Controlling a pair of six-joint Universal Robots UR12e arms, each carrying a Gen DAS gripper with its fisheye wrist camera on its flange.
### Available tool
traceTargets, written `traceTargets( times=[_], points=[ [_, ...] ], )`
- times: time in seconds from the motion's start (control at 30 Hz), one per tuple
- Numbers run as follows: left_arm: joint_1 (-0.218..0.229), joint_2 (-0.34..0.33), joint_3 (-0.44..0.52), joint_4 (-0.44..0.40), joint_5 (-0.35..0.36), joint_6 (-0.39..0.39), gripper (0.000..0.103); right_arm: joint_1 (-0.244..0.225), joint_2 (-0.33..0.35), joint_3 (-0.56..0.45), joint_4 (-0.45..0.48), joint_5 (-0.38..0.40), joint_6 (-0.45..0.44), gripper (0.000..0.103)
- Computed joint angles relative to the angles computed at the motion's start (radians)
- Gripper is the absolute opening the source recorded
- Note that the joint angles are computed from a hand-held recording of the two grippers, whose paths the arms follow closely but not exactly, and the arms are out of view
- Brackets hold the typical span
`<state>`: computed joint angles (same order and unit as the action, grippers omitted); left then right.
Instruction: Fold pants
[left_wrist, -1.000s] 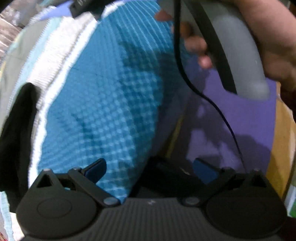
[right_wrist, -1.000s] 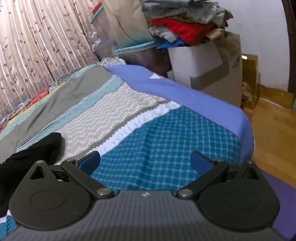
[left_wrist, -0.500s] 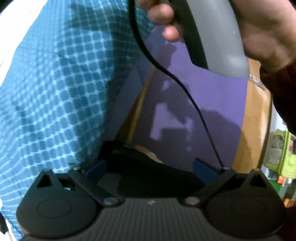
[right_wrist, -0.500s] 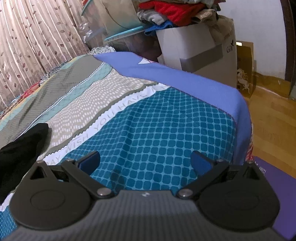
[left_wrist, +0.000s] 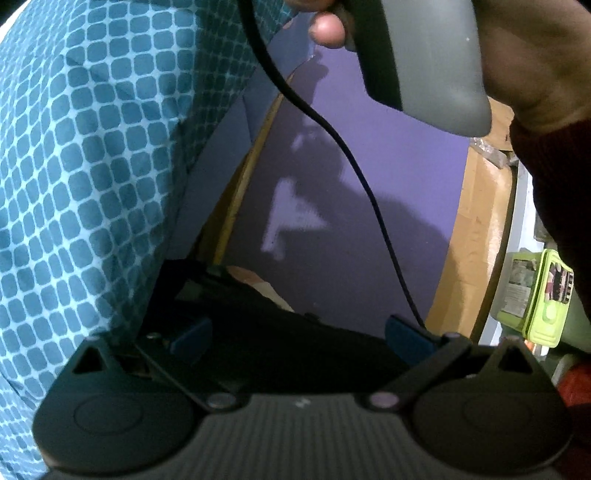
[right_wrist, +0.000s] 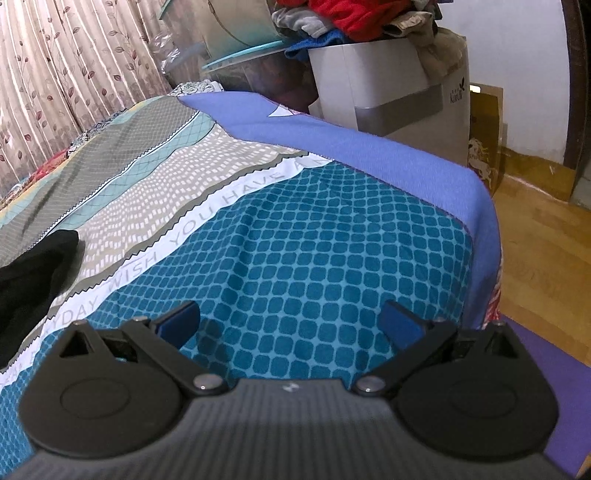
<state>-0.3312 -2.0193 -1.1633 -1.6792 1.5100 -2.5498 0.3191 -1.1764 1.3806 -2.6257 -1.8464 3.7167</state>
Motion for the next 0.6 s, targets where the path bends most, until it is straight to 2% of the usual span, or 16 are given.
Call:
traceTargets(
  times=[0.27,0.6],
  points=[
    [-0.006,-0.003,0.050,-0.066,-0.005,0.006,0.103,0.002,0.004,-0.004,0.001,-0.010,-0.009,0.103],
    [-0.007,-0.003,0.047,-0.060,-0.001,0.005,0.103,0.002,0.004,-0.004,0.000,-0.015,-0.009,0.103]
  ],
)
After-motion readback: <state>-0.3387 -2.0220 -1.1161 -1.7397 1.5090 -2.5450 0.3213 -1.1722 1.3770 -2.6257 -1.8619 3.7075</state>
